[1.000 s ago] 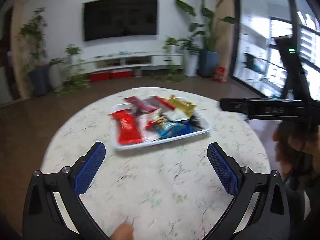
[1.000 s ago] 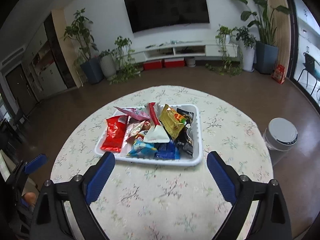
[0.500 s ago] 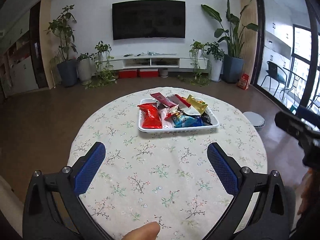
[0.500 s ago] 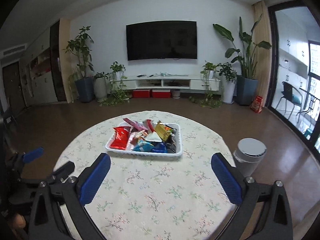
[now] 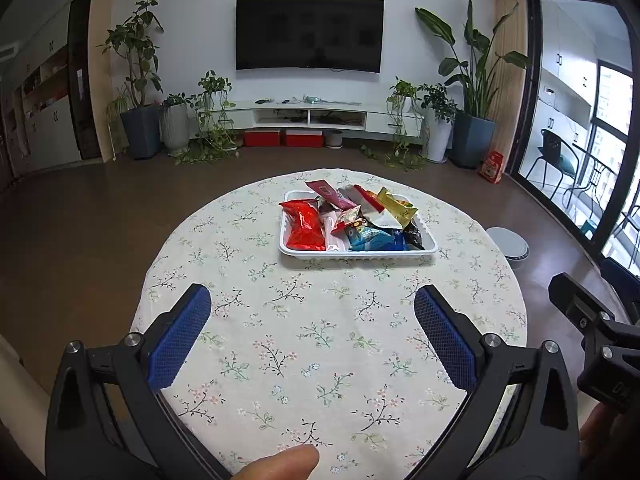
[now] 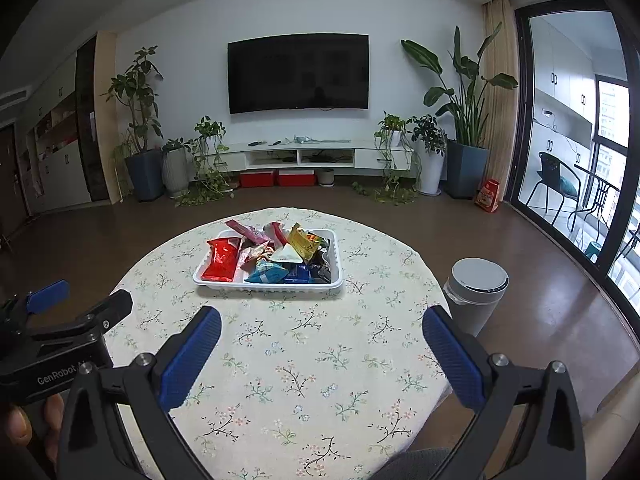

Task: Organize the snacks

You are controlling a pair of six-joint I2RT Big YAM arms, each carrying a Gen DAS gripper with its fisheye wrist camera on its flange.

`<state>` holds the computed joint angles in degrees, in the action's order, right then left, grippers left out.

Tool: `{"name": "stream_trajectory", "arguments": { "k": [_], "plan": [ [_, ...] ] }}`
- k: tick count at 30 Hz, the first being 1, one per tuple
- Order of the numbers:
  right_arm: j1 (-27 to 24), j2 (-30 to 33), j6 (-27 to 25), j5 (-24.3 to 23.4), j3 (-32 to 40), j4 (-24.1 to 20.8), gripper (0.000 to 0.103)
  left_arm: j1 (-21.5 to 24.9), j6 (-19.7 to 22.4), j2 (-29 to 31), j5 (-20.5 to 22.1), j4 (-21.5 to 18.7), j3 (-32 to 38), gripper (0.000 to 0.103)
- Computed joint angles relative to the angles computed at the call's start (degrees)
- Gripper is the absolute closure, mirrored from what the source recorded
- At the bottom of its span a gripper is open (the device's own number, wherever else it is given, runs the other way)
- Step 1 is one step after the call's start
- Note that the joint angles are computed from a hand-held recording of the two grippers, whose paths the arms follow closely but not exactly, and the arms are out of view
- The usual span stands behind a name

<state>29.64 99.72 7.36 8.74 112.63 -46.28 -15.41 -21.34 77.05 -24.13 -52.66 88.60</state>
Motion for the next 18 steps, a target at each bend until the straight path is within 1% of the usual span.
{"name": "stream_trajectory", "arguments": {
  "k": [18],
  "plan": [
    [0.2,-0.3,-0.3,-0.4,-0.3,-1.2,0.000,0.5,0.2,1.0,0.2,0.1,0.3,0.000]
  ]
}}
